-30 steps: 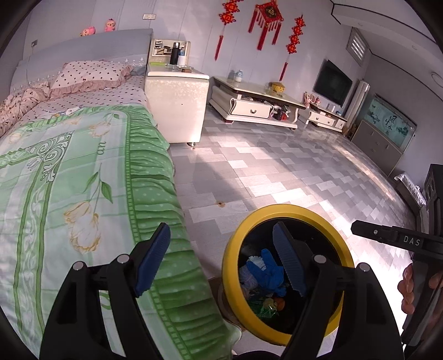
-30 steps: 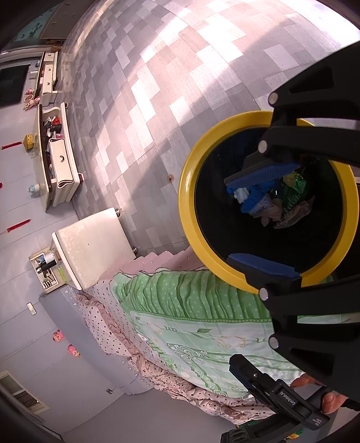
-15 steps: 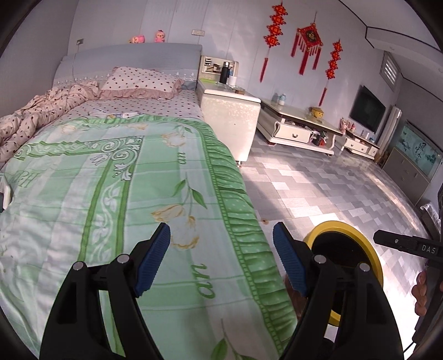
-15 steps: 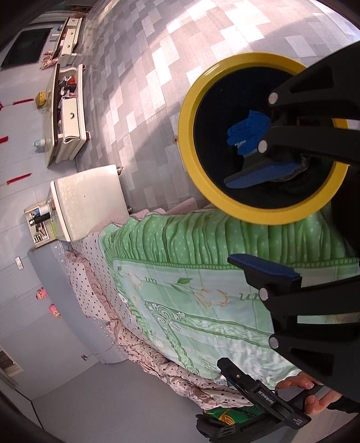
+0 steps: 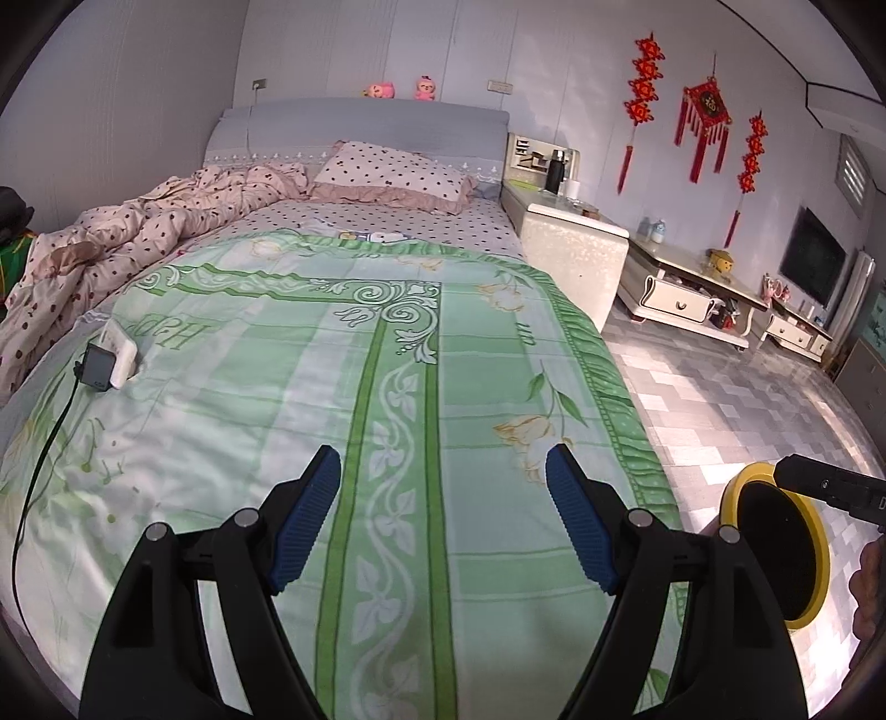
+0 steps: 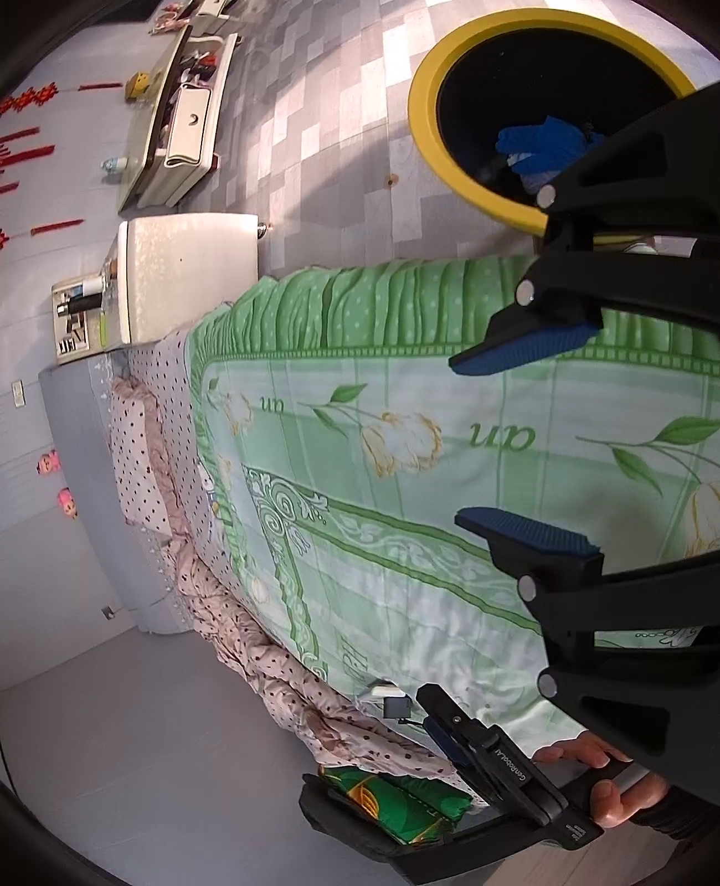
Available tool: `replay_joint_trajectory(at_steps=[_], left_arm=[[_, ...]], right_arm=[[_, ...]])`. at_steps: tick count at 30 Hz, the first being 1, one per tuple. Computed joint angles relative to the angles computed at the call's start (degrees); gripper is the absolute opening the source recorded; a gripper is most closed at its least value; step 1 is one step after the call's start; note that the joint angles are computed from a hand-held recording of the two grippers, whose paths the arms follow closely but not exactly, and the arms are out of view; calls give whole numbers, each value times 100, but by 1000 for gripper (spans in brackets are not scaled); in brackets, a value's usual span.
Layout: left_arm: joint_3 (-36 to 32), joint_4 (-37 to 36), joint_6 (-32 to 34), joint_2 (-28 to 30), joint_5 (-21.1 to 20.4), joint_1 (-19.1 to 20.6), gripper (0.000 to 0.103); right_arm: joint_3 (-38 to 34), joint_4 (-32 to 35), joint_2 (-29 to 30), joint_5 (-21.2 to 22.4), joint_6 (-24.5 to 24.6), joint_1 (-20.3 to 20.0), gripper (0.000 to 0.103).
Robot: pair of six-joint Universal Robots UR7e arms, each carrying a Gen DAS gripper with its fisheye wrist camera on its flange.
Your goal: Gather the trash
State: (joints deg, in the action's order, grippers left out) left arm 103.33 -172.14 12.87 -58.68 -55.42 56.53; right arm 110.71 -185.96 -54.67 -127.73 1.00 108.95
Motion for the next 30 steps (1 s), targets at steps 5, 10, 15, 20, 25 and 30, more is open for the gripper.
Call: replay_joint_trajectory(at_steps=[5, 10, 15, 20, 25, 30], left_arm=[[107, -97, 114, -198, 122, 201, 73], [236, -332, 193, -312, 195, 418, 81], [336, -593, 281, -358, 133, 623, 88], [515, -1081, 438, -360, 53, 734, 94], [716, -1426, 624, -379, 42, 744, 95], [912, -1532, 659, -481, 23, 667, 95]], right_arm=[[-356, -168, 499, -62, -205, 127, 48], [-524, -583, 906, -194, -424, 170, 64], [-614, -1062, 1204, -251, -693, 158, 75], [-657, -1962, 1548, -329, -1182, 188, 92], [-657, -2611, 1792, -361, -1440, 138, 95], [-626, -3218, 1963, -410, -1635, 138, 95]])
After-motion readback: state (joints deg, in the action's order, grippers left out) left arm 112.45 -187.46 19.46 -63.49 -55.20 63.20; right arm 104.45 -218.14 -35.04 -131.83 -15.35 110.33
